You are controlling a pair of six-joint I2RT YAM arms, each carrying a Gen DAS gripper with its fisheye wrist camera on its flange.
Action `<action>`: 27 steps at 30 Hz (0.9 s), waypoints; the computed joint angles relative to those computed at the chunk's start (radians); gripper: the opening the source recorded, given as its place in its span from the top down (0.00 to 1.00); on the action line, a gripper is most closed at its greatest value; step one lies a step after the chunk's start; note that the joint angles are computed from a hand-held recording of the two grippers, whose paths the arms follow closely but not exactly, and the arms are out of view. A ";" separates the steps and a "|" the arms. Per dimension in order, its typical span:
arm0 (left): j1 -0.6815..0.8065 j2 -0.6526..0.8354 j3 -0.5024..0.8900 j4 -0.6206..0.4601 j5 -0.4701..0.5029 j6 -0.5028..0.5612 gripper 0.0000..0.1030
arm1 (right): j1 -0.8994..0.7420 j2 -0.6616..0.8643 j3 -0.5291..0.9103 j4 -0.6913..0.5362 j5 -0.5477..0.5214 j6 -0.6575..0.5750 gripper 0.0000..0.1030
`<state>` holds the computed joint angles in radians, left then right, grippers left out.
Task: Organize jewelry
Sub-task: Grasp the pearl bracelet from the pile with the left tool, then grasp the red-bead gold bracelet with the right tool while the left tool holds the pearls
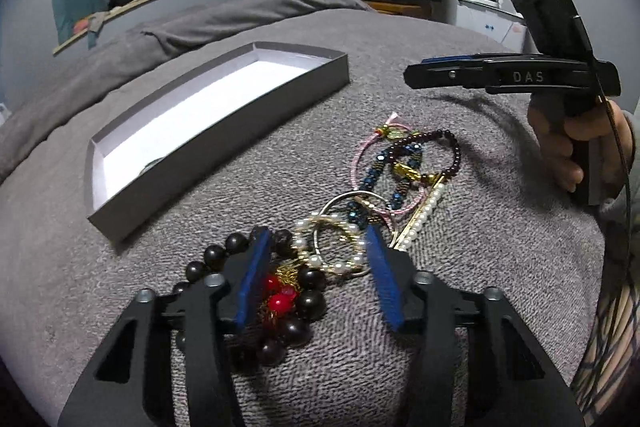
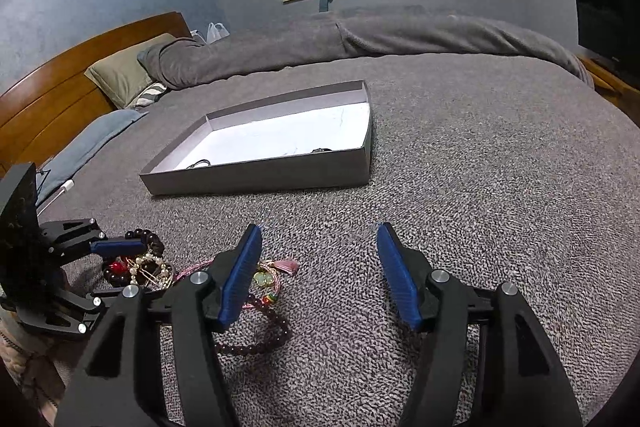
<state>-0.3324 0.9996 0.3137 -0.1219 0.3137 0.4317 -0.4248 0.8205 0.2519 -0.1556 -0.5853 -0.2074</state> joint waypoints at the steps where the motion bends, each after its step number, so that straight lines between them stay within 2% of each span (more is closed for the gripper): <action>1: -0.007 -0.002 -0.003 0.003 -0.009 0.001 0.59 | -0.001 0.000 0.000 0.001 0.000 0.000 0.42; 4: -0.005 -0.023 -0.009 0.004 -0.008 0.005 0.65 | -0.001 0.001 0.000 0.004 0.000 0.004 0.42; 5: -0.002 -0.040 -0.013 0.008 -0.011 0.004 0.83 | -0.002 0.002 0.001 0.004 -0.001 0.005 0.42; 18: 0.245 -0.059 0.042 0.016 0.108 -0.038 0.83 | 0.001 -0.012 0.002 -0.030 -0.037 -0.028 0.42; 23: 0.310 -0.037 0.059 0.037 0.136 -0.066 0.83 | 0.061 -0.057 -0.009 -0.056 -0.016 -0.036 0.42; 27: 0.364 -0.022 0.073 0.039 0.175 -0.090 0.83 | 0.151 -0.130 -0.020 -0.080 0.015 0.008 0.42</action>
